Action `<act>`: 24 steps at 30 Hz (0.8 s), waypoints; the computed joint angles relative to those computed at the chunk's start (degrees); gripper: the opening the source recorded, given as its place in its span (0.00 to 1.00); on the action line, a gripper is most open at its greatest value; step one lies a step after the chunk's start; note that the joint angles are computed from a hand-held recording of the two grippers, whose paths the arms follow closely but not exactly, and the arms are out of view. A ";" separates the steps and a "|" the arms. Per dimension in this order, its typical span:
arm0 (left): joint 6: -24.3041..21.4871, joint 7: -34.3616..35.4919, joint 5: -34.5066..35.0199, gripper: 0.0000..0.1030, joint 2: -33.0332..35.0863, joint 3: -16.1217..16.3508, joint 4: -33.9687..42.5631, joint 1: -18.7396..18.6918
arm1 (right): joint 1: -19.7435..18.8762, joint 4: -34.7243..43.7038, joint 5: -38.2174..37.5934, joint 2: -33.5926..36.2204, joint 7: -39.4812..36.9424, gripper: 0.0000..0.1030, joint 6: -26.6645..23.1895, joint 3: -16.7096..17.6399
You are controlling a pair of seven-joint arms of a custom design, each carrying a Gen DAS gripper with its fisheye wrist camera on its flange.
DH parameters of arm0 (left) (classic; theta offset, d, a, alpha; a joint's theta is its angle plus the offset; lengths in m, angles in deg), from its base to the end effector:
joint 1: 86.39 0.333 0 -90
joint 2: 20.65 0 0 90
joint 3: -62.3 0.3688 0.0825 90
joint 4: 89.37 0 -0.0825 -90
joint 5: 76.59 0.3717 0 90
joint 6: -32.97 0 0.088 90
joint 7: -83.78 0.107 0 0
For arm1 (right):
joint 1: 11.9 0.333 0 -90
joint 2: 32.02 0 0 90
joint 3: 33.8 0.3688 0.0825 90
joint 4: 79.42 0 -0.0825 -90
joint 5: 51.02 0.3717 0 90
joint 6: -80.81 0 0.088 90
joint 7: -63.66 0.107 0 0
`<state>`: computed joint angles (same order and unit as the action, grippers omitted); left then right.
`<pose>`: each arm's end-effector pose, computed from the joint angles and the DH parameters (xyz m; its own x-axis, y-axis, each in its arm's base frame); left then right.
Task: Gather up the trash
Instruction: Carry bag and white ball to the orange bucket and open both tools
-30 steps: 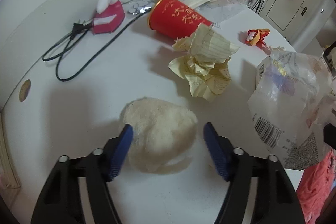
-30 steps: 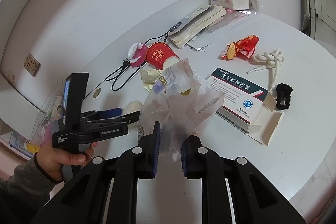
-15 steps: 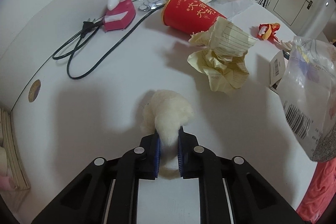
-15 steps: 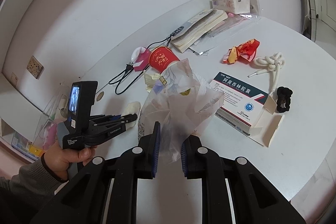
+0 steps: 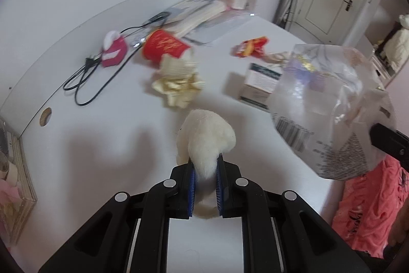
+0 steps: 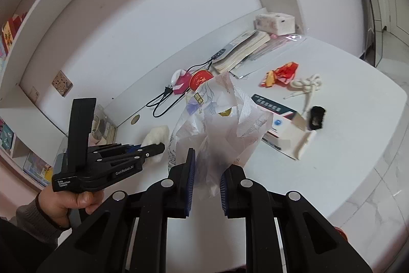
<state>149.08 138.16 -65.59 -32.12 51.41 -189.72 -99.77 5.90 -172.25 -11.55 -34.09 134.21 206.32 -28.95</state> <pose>0.4603 -0.2105 0.7451 0.1295 -0.9889 0.0730 -0.8575 -0.1486 -0.4925 0.5217 0.2438 0.7524 0.5727 -0.6845 -0.4511 -0.7505 -0.2165 -0.6244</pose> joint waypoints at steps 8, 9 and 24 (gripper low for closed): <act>-0.48 -0.25 0.50 0.14 5.84 -4.41 8.75 -4.42 | -3.73 -6.96 0.84 -8.74 -0.95 0.17 -1.16 -3.43; -0.37 -0.09 0.64 0.14 6.79 -4.77 9.71 -4.93 | -4.19 -7.66 0.79 -9.48 -0.95 0.17 -1.16 -3.70; -3.37 7.69 -2.28 0.14 29.69 -9.48 31.81 -14.74 | -16.38 -22.02 -6.62 -19.44 4.33 0.17 -2.67 -8.83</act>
<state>145.71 145.85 -67.87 -2.44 41.93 -157.91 -114.50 -10.48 -194.26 -18.17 -53.53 138.54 203.65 -37.78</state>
